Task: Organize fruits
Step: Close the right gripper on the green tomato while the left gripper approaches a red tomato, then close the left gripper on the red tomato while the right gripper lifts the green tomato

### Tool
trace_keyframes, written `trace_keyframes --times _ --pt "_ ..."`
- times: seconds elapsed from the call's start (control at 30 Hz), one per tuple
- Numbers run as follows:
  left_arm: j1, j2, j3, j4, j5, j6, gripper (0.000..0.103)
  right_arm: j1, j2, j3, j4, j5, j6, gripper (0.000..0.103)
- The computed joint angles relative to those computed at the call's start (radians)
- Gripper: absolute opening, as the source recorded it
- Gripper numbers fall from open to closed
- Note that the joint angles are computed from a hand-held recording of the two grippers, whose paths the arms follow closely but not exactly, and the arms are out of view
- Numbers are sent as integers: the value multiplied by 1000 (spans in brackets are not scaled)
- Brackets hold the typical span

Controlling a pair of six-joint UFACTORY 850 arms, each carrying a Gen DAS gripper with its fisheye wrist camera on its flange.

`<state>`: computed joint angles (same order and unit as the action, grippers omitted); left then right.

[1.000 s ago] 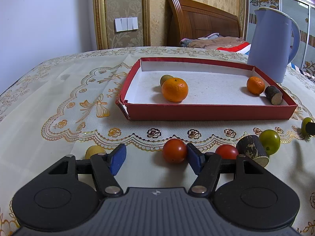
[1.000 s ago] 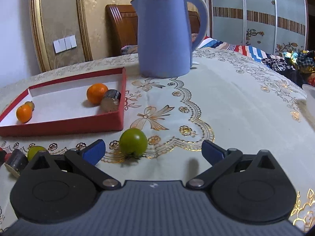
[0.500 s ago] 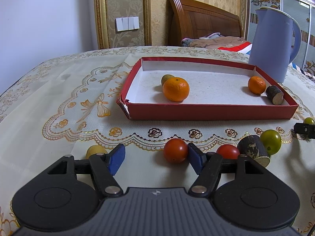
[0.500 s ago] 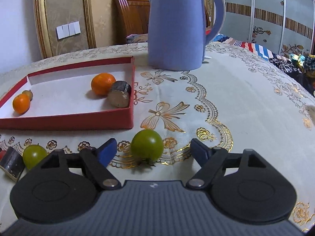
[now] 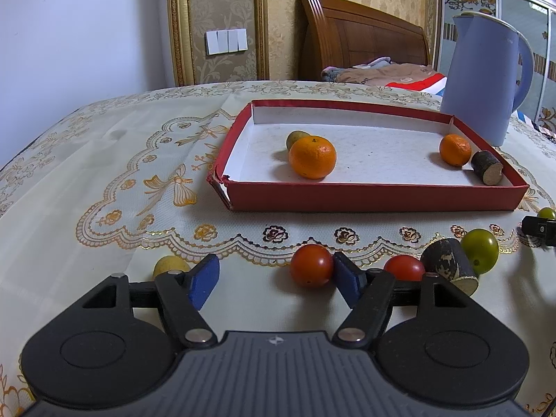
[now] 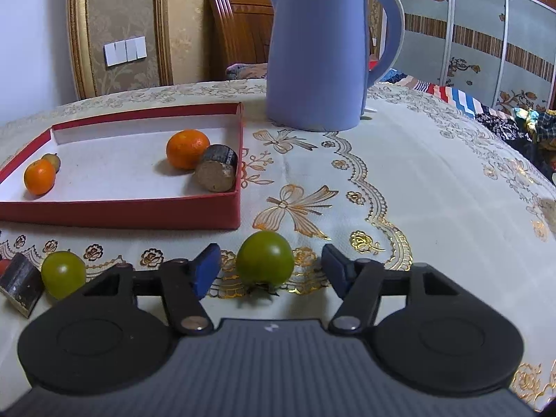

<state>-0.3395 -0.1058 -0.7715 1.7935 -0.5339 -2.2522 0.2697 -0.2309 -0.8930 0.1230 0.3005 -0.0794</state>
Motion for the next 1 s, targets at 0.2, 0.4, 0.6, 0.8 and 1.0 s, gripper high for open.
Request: trace_keyframes --times 0.2,0.4,0.6,0.8,1.0 --pt "-2 -1 -1 -2 -1 1 70 6 3 5 11 10 -30 34" --pt "-2 0 -1 2 0 0 69 7 7 11 21 23 -37 31" --pt "-4 3 1 21 3 -3 62 4 13 22 3 43 -13 31" --pt "-8 2 2 43 6 -5 51 1 19 32 -2 60 3 31" --pt "-8 5 5 63 10 -14 39 -1 21 36 -7 71 16 31"
